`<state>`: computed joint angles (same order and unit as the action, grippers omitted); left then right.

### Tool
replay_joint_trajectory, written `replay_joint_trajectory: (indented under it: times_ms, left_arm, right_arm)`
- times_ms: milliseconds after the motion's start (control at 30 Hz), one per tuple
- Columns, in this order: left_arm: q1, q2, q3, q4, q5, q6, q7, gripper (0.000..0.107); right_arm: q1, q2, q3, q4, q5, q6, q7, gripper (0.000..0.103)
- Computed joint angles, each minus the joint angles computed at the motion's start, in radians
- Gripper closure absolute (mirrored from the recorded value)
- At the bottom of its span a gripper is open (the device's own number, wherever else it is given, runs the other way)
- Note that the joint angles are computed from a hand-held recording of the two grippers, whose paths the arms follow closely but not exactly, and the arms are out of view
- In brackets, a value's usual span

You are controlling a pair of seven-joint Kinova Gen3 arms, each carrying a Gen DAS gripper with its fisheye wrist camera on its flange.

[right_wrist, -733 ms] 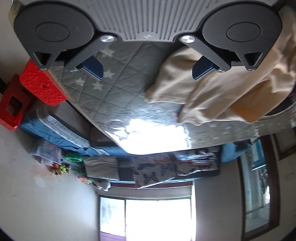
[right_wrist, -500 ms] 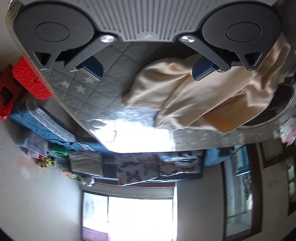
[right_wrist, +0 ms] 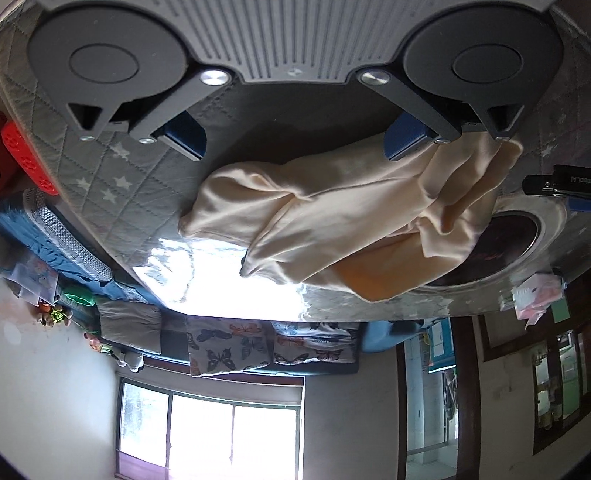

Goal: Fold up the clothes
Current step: 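Move both grippers toward the crumpled cream sweatshirt's hem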

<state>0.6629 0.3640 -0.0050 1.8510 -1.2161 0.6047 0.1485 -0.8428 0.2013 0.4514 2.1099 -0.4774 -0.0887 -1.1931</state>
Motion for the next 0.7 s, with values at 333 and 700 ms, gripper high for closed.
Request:
replay_joint_trajectory:
  times_ms: [333,700]
  left_arm:
    - [0.036,-0.001,0.03,-0.011,0.018,0.013,-0.03,0.004]
    - [0.064,-0.005,0.027,-0.017,0.031,0.007,-0.065,0.004]
  right_arm:
    - [-0.199,-0.029,0.193,0.019,0.052,0.061,-0.042,0.0]
    - [-0.292,-0.051,0.272,0.035,0.182,0.078,-0.163,0.0]
